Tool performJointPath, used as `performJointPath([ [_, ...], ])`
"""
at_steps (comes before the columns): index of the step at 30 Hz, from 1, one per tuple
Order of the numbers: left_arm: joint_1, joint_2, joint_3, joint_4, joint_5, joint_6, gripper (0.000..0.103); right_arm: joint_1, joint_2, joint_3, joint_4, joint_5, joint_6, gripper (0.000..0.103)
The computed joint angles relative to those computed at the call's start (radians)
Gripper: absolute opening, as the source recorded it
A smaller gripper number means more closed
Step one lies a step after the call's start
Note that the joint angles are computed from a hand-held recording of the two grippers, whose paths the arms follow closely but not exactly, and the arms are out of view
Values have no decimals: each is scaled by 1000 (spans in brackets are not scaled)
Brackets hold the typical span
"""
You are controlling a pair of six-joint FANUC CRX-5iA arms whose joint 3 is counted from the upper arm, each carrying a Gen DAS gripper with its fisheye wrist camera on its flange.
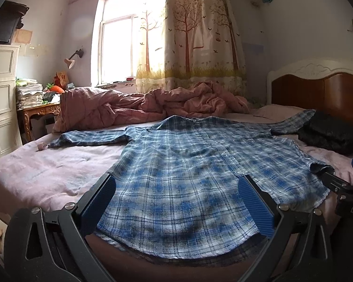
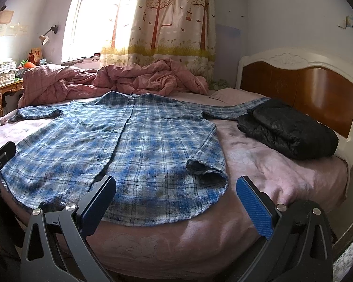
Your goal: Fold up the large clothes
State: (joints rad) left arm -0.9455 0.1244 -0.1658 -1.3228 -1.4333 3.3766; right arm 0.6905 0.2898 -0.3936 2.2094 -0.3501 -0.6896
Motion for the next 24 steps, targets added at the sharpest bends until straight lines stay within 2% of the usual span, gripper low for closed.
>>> performJointPath([
  [7, -8, 23, 17, -9, -25, -16, 103, -9, -1, 2, 12, 19, -3, 103],
  [11, 4, 1, 0, 0, 15, 13, 103, -5, 0, 1, 2, 17, 8, 103],
  [16, 1, 1, 0, -3, 4, 16, 103, 1, 2, 1, -16, 7, 19, 103],
  [21, 10, -23, -19, 10, 58, 16, 103, 2, 1, 1, -18, 6, 23, 103],
  [24, -3, -20, -18, -4, 53, 11, 103, 1, 1, 0, -18, 2, 22, 103],
])
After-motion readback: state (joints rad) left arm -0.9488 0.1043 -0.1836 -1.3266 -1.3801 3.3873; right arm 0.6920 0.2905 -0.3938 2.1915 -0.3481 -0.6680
